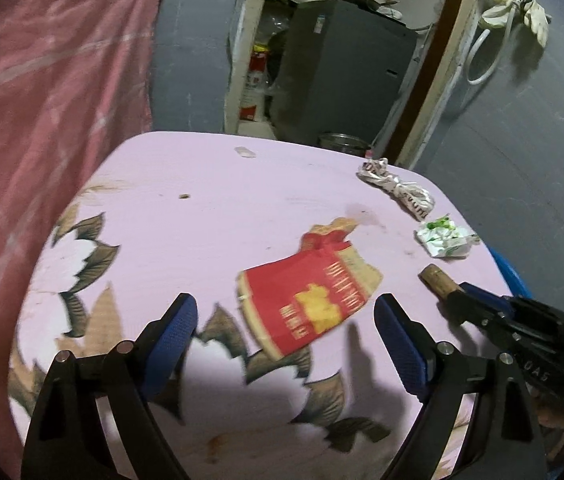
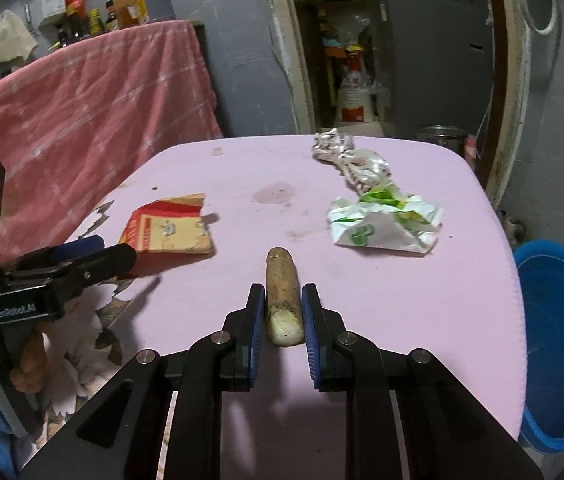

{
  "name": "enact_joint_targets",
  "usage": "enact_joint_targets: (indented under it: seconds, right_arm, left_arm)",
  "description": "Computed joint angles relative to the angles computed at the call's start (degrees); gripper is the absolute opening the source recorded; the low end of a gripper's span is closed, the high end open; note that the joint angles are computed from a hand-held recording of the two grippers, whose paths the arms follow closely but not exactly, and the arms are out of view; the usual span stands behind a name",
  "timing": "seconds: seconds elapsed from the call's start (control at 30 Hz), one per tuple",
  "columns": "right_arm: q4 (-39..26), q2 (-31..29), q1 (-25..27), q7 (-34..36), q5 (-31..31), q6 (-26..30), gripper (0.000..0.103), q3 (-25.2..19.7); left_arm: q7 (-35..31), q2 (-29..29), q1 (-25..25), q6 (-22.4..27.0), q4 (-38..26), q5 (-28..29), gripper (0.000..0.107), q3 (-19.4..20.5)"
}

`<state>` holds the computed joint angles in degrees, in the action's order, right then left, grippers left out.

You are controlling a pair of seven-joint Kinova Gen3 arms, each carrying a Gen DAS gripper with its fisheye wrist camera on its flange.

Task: Collect trash
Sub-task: 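Close the left tool on the red snack bag while the right tool grasps the wooden stick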

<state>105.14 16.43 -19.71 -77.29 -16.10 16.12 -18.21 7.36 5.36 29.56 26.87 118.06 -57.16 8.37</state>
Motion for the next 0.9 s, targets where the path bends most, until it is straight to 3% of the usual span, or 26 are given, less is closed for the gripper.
enact_joint_targets:
  seconds: [0.23, 0.37, 0.67, 0.8, 0.9]
  right_arm:
    - [-0.4, 0.5, 0.3, -0.5, 0.1, -0.4, 0.017, 0.5]
    - [-0.3, 0.7, 0.5, -0.4, 0.3, -0.5, 0.017, 0.2]
    - [-0.3, 1.0, 1.5, 0.3, -0.7, -0.7, 0.017, -0.9]
    - [-0.8, 1.3, 2.5, 0.9, -1.9, 0.4, 0.018, -1.8]
    - [-0.8, 1.4, 3.5, 2.3, -3.0, 0.9, 0.018, -2.4]
  left_arm:
    - [-2.3, 2.8, 0.0, 1.1, -3.9, 4.2, 0.086, -1.0]
    - [-2.9, 4.2, 1.8, 3.1, -5.6, 4.7, 0.065, -2.4]
    - [-2.0, 3.9, 2.9, 1.3, -4.6, 3.9, 0.046, -3.6]
    - [5.1, 2.8, 3.6, -2.6, -2.3, -1.2, 0.04, -4.4]
    - [8.4, 2.9, 5.0, -0.7, -2.4, -4.9, 0.039, -3.7]
